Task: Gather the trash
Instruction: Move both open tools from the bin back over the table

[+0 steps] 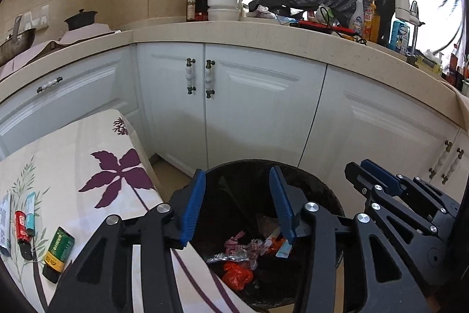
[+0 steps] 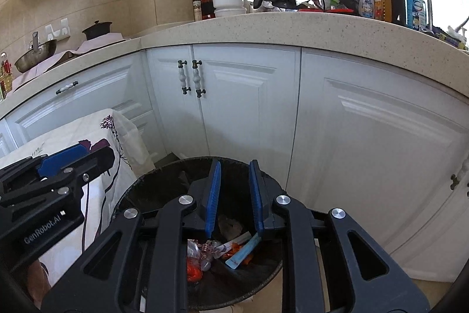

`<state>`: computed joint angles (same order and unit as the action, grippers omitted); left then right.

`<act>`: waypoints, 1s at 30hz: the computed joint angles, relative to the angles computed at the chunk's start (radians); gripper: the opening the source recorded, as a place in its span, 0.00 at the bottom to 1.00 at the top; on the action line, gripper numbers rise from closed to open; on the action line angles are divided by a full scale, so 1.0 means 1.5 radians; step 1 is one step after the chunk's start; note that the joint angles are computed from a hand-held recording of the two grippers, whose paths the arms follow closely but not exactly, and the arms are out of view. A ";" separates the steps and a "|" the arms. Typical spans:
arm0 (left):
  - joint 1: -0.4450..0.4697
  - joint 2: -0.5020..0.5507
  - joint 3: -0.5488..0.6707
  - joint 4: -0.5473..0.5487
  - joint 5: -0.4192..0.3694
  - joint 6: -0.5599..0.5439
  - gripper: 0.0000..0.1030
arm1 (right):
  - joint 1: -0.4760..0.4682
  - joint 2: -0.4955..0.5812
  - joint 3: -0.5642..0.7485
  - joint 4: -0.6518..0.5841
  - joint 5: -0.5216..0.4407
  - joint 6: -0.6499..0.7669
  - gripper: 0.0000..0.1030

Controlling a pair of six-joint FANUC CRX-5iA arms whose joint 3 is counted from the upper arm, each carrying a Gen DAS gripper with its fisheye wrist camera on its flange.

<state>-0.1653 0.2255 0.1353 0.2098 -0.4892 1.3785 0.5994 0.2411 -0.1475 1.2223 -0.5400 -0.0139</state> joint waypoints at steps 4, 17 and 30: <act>0.005 -0.018 -0.018 0.005 0.012 0.001 0.55 | 0.004 -0.004 -0.002 0.005 -0.002 -0.005 0.28; 0.069 -0.108 -0.076 -0.086 -0.009 0.089 0.65 | 0.048 -0.004 0.017 -0.018 0.014 -0.004 0.41; 0.171 -0.192 -0.109 -0.291 -0.079 0.273 0.67 | 0.137 0.066 0.134 -0.155 0.042 0.149 0.41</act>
